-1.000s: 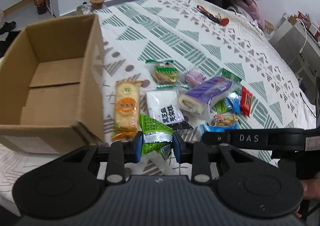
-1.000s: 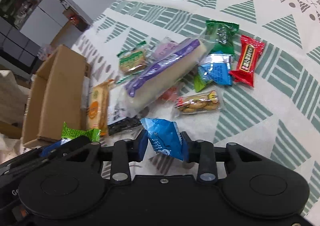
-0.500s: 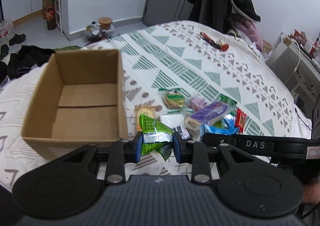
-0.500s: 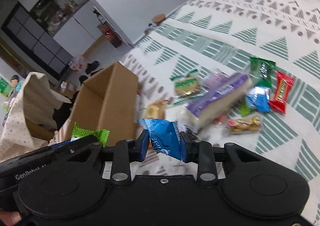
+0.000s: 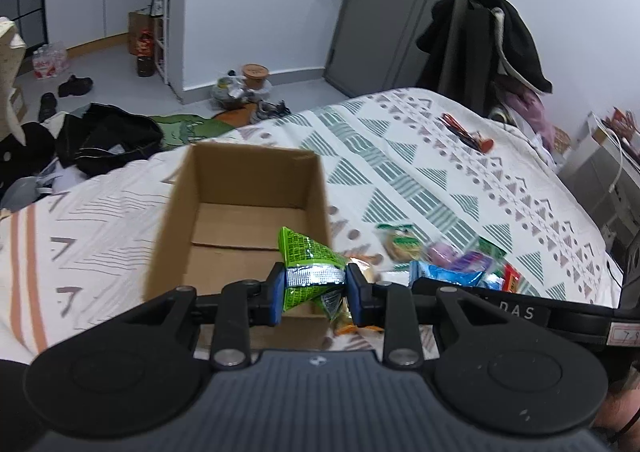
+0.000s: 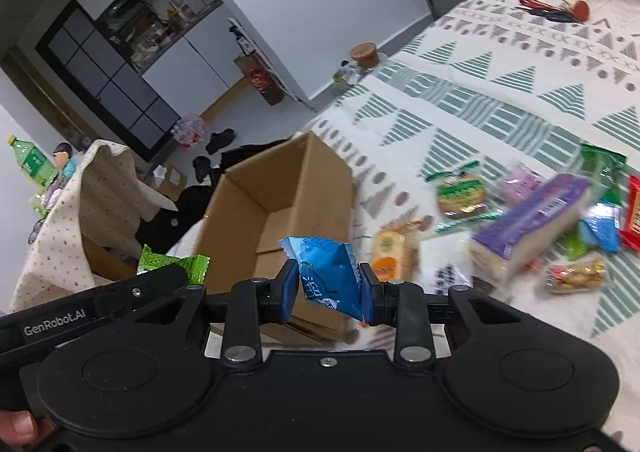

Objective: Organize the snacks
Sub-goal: 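Carry both snacks over the cardboard box and open both tools to drop them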

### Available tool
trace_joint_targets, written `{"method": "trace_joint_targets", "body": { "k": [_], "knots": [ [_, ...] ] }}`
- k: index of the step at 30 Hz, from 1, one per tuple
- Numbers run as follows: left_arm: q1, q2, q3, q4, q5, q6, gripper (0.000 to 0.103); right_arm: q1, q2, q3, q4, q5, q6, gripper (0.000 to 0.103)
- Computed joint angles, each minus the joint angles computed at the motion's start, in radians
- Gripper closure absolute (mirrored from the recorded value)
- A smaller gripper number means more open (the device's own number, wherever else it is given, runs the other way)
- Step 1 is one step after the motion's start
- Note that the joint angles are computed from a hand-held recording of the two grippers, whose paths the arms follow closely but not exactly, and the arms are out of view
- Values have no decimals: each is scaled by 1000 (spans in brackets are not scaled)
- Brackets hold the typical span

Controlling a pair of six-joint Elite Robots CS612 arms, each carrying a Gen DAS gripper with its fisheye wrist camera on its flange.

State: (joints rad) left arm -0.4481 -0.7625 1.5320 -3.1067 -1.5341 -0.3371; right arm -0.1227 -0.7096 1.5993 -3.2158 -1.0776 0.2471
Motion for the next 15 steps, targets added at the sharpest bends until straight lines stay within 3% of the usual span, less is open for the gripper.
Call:
{"method": "trace_joint_targets", "body": {
  "k": [15],
  "knots": [
    [45,20,-38,24,22,-58,73,30,38,-74,24,29,2,72]
  ]
}}
